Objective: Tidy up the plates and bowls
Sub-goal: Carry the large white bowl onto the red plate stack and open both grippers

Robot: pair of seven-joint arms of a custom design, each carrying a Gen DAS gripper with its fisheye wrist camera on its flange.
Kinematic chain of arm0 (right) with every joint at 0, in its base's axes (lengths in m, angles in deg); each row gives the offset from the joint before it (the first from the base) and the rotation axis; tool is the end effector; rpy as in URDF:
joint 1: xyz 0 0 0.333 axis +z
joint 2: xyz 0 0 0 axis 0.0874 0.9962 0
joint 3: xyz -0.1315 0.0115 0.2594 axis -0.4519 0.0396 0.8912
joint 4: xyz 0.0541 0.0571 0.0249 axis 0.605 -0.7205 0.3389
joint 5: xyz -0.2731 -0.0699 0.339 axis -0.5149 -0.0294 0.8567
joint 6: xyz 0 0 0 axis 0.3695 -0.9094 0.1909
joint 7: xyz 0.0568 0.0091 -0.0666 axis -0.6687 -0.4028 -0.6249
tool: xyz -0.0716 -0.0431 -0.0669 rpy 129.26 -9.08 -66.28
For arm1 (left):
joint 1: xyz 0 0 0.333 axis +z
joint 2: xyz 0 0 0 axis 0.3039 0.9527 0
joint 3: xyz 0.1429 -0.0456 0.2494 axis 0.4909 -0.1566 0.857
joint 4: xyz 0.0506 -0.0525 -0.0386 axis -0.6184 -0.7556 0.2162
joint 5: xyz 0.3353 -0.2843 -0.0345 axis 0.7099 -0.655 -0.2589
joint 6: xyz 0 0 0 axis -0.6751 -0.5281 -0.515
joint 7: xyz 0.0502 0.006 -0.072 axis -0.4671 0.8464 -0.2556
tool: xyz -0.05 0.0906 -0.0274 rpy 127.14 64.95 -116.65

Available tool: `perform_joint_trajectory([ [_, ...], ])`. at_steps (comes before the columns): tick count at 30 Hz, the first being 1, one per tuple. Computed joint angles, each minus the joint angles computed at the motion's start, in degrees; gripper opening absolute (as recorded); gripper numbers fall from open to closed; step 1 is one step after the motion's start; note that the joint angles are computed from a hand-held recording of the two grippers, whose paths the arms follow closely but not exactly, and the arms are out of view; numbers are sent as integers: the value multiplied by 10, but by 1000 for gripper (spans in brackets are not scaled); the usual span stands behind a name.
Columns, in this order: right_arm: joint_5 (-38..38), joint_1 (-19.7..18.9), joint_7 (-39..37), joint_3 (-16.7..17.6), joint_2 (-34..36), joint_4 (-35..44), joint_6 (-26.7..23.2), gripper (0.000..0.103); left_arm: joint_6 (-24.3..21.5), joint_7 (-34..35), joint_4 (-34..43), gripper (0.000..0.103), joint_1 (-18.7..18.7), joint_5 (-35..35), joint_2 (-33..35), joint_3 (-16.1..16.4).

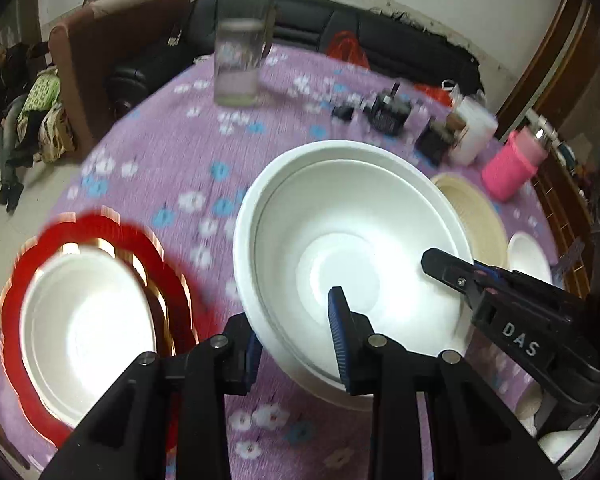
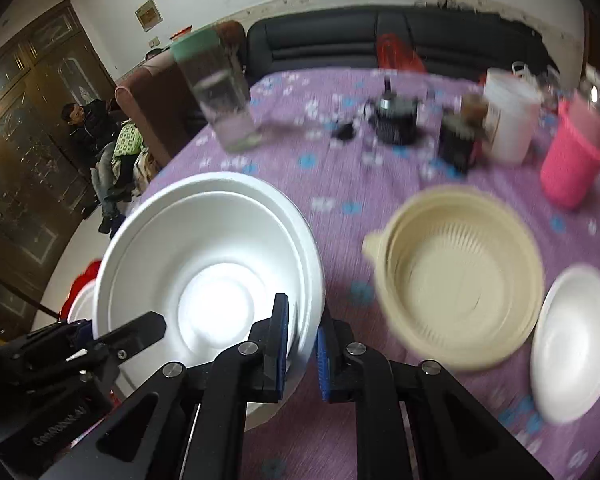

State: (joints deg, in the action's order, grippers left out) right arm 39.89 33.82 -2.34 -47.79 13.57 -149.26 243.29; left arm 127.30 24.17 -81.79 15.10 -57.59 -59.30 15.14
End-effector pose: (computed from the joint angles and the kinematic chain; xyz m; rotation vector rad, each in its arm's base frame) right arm 0.4690 0.2417 0.3758 -2.0349 1.5279 -0.1930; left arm 0.4426 -0.0784 0.3644 -2.1635 1.7658 -0.7039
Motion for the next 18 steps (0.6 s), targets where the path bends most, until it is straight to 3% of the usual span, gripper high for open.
perform_joint_trajectory([
  [6,40,19,-11,-7,17,-22,30,17,-8,15,-6,34,-15,-21,24,18],
  [9,103,36,-56,-23,25,-21,32,17,2,6,-13,38,-7,-16,21,5],
  [13,193,47,-134,-31,29,-21,30,17,15,-21,-22,49,4,1,18,-18],
  [18,257,36,-183,-22,23,-23,16,17,31,-21,-26,59,-13,1,18,-12],
])
